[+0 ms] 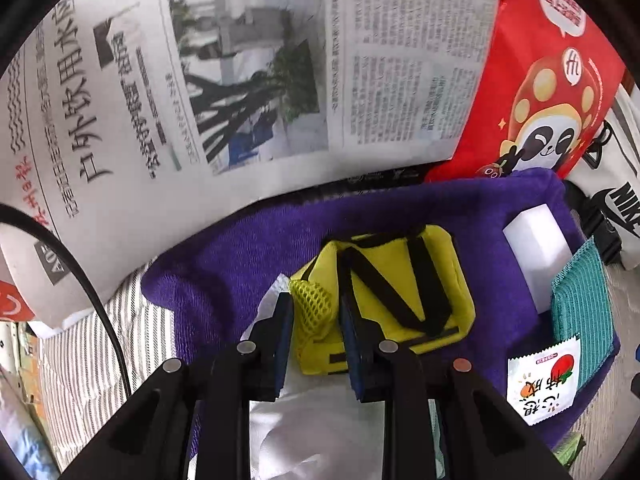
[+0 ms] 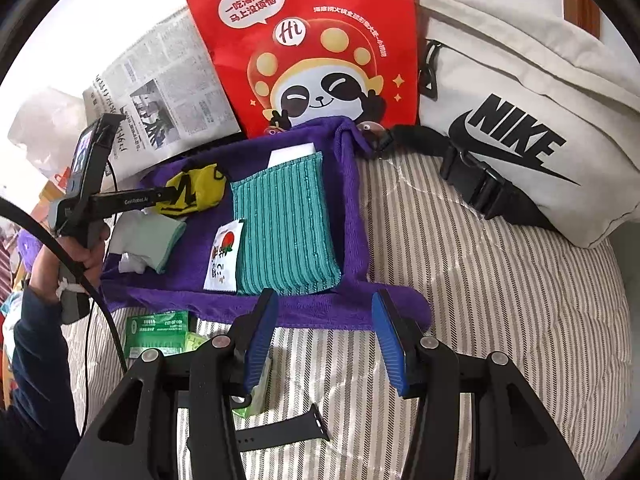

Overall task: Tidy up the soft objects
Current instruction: 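Lower the yellow mesh bag onto the towel and open the left gripper, then grasp the green packet on the bed with the left gripper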

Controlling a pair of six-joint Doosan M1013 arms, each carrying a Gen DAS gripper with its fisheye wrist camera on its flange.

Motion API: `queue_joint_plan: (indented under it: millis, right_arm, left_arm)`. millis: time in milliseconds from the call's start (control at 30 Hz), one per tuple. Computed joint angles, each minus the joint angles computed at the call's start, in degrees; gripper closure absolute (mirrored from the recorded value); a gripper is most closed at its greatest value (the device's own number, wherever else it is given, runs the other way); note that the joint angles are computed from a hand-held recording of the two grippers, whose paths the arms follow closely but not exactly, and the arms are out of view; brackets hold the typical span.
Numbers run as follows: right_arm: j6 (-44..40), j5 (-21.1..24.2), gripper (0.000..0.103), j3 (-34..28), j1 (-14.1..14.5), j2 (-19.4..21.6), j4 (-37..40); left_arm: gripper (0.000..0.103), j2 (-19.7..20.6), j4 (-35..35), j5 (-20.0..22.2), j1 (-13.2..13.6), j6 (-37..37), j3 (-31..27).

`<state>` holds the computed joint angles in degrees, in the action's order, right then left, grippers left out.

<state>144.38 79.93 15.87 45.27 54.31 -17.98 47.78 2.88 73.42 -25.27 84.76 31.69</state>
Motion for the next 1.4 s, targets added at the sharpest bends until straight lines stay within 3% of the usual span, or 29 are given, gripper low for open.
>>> queue_joint_plan:
  millis: [100, 200, 467, 667, 733, 867, 933, 1067, 1267, 1400]
  right_arm:
    - [0.32, -0.76, 0.054, 1.70, 0.21, -0.99, 0.07]
    - [0.42, -1.06, 0.054, 2.85, 0.46, -1.65, 0.22]
    - [0.02, -1.77, 0.051, 4.78, 2.00, -3.10, -0.84]
    - [0.78, -2.81, 0.049, 7.41, 3.44, -4.55, -1.71]
    - [1.04, -2.83, 0.049, 8.04, 3.90, -4.91, -2.10]
    - [1.67, -2.72, 0.049, 9.35, 4.81, -5.62, -3.01]
    - [1.76, -2.75, 0.048, 9.72, 5.21, -5.82, -3.47]
    - [0.82, -2.36, 0.046, 9.13, 5.69, -5.39, -3.61]
    - [-0.17, -1.76, 0.046, 9.12, 6.00, -4.94, -2.65]
    - [-0.20, -0.84, 0.046, 8.99, 5.91, -4.45, -2.00]
  left_arm:
    - [0.070, -1.37, -0.46, -1.23, 0.21, -0.32, 2.47]
    - [0.052, -3.03, 0.57, -3.23, 0.18, -1.03, 4.70]
    - [0.052, -8.71, 1.25, -8.60, -0.05, -2.07, 10.63]
    - [0.050, -16.76, -2.15, -14.33, -0.39, 2.60, 22.26]
    - [0.043, -20.09, -4.82, -17.02, -0.10, 5.58, 27.57]
    - [0.037, -24.97, -12.56, -18.68, 0.76, 13.21, 35.02]
    - [0.037, -26.49, -12.53, -19.71, 0.06, 15.91, 38.21]
    - [0.037, -26.64, -11.91, -20.13, -0.52, 19.23, 40.65]
    - [0.037, -25.58, -21.56, -21.02, 1.23, 31.73, 41.81]
    - [0.037, -24.37, -21.70, -19.75, 1.12, 36.76, 40.92]
